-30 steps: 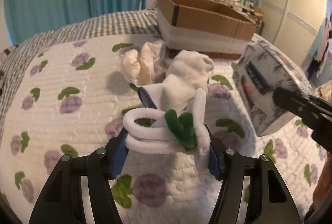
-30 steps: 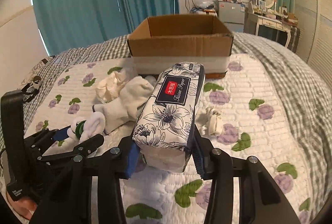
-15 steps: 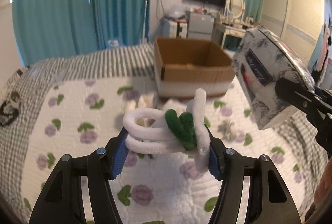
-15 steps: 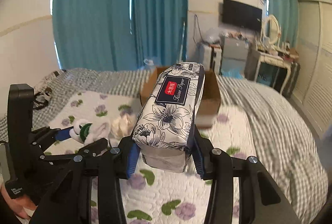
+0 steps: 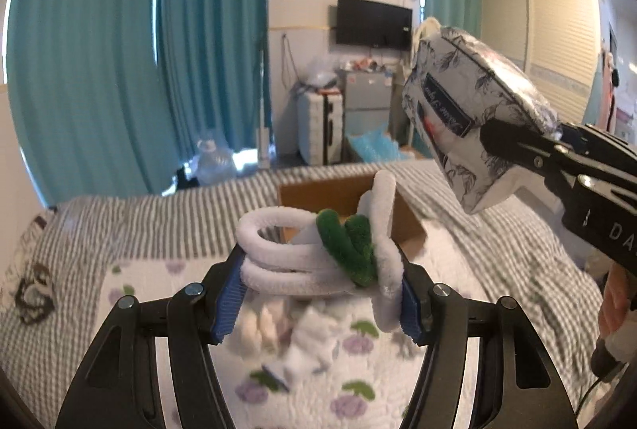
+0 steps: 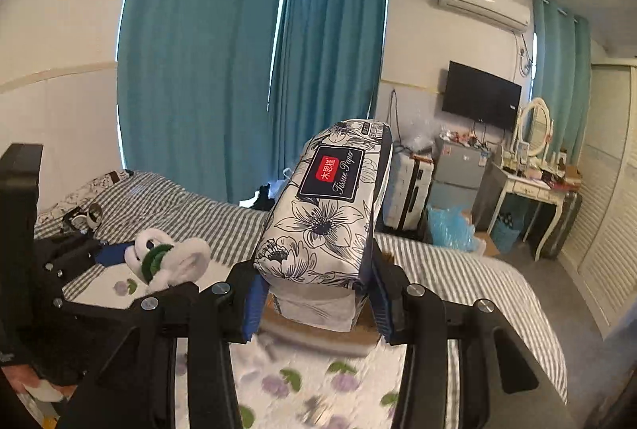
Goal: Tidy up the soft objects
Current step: 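Carry both items over the box and release them inside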
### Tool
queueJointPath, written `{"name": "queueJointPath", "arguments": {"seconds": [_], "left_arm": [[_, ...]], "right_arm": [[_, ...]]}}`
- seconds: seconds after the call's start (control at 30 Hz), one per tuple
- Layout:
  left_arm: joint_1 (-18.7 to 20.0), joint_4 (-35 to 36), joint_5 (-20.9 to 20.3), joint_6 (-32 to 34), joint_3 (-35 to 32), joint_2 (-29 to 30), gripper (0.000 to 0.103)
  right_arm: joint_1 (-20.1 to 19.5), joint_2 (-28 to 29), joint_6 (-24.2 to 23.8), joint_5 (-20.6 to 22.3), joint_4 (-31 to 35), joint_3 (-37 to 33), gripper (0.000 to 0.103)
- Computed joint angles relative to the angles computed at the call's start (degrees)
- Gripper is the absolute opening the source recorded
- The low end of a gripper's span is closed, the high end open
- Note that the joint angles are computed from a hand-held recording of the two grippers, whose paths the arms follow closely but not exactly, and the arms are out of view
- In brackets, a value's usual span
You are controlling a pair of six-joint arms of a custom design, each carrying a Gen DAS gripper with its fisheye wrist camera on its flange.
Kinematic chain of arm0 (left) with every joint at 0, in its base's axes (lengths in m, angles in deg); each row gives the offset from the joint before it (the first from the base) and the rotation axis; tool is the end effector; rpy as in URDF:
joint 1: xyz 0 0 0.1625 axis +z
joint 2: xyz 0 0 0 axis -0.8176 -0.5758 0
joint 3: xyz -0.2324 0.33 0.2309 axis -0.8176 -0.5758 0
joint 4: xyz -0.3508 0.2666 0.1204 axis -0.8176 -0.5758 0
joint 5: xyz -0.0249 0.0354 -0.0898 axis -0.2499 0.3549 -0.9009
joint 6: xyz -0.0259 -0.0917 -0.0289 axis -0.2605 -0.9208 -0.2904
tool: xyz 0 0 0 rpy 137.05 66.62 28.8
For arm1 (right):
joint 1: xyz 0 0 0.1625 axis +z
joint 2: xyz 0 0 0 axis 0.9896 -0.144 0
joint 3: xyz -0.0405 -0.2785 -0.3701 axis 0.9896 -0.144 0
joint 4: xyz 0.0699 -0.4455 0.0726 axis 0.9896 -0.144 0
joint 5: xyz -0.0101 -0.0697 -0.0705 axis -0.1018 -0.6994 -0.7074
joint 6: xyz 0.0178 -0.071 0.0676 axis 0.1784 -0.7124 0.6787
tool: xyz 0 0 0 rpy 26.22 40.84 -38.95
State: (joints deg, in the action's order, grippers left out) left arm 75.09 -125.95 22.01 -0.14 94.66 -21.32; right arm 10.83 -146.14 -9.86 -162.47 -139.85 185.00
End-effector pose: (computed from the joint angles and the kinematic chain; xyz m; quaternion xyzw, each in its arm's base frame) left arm -0.5018 -0.4269 0.1030 0.1692 0.7992 -0.4642 0.3423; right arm 0.1574 -0.4853 0.4397 0.4445 -0.7630 0.4215 0.2063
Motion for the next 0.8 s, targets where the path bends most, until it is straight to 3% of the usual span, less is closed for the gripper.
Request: {"name": "queueJointPath", "arguments": {"seconds": [0.27,0.37,0.73,0.8], "left_arm": [[7.2,-12.5,1.2,16.6,-8.2,7.6,0.063],[10.5,-20.9,-0.5,23.8,-11.3,11.2,0.063],[18.5,-23.4,-3.5,32.1,-18.9,19.1,0.063],[19.2,-23.9,-4.5,32.5,-19.0,19.3,0.068]], "right_arm": [[-2.5,9.4,-0.9,0.5,1.3,-7.5,0.044],[-3.9,14.1,-0.4,0.1,0.8,-10.7,0.044],[-8.5,27.1,-0.2,-2.2,2.7,-19.1,0.044],[-9.1,27.9,-0.1,-2.0,2.6,-19.3,0.045]]}}
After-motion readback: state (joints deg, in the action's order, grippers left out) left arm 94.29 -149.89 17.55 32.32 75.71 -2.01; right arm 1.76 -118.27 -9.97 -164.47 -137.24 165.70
